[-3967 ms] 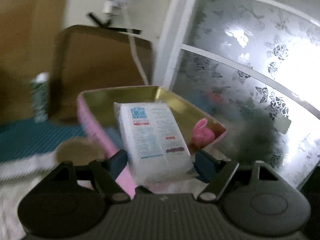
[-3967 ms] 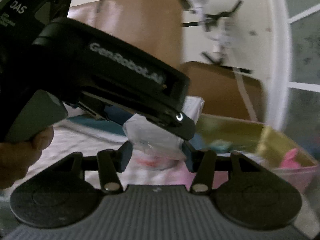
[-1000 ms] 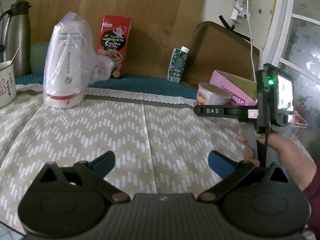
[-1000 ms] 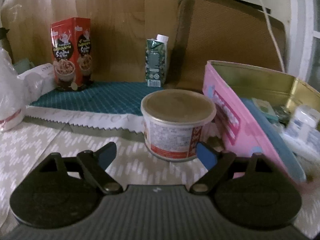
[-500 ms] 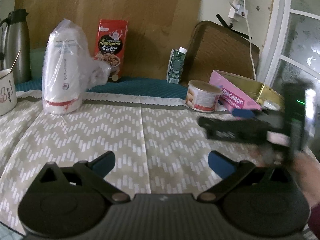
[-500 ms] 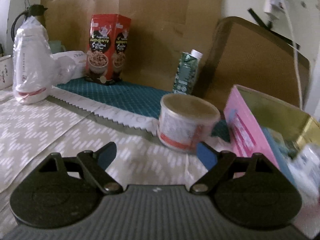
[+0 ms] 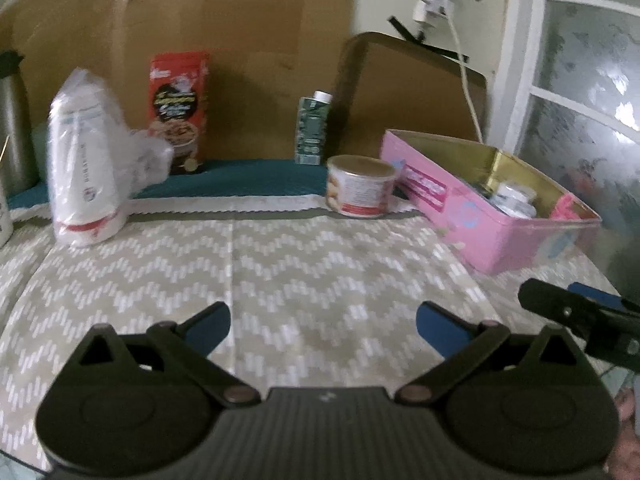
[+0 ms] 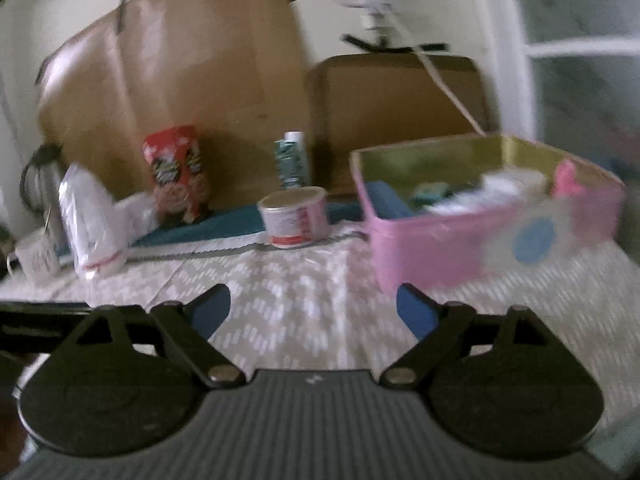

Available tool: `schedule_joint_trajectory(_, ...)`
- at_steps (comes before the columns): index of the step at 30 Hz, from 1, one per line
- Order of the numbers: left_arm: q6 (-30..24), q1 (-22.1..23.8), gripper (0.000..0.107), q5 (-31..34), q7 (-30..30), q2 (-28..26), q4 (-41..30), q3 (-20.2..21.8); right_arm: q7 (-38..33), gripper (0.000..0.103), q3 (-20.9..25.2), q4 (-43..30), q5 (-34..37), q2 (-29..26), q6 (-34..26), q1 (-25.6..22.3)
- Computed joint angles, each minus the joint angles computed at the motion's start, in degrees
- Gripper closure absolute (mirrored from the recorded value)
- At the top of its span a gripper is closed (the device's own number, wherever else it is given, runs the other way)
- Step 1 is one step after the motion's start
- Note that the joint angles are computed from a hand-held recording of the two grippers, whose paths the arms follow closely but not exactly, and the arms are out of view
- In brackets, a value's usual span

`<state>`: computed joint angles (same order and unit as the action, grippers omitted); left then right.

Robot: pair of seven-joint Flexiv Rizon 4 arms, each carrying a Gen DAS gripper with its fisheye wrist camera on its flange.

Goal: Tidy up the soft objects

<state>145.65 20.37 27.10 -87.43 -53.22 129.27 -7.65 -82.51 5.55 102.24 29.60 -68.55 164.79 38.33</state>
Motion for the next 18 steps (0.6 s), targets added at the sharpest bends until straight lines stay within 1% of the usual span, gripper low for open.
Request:
schedule_joint_trajectory(3,1.2,-2.8,0.004,-2.1,1.6,0.6,0.9,1.1,1.1,0.009,0.9,0.3,1.2,-0.1,1.5,0.0)
schedule_joint_trajectory(8,6.4,-6.6,0.004,-5.2,3.8,0.5,2.4,2.6,2.9,0.005,1.7,0.6,3.1,-0.5,3.9,-0.1)
schedule_joint_trajectory(11,9.1,-7.7,0.004,-6.5,4.5,-0.1,2.8,3.3,2.8,0.003,1.8,-0.1,4.5,-0.9,4.2,0.1)
schedule_joint_trajectory(14,9.0,-8.4,0.004,-7.7,5.0,0.2,3.2,3.5,4.1,0.0,2.0,0.3,3.8,-1.0,4.7,-0.3)
schedule_joint_trajectory(18,9.7,-9.8,0.004,-10.4,5.8,0.5,3.8,4.1,4.2,0.0,1.8,0.4,4.0,-1.3,5.6,0.0)
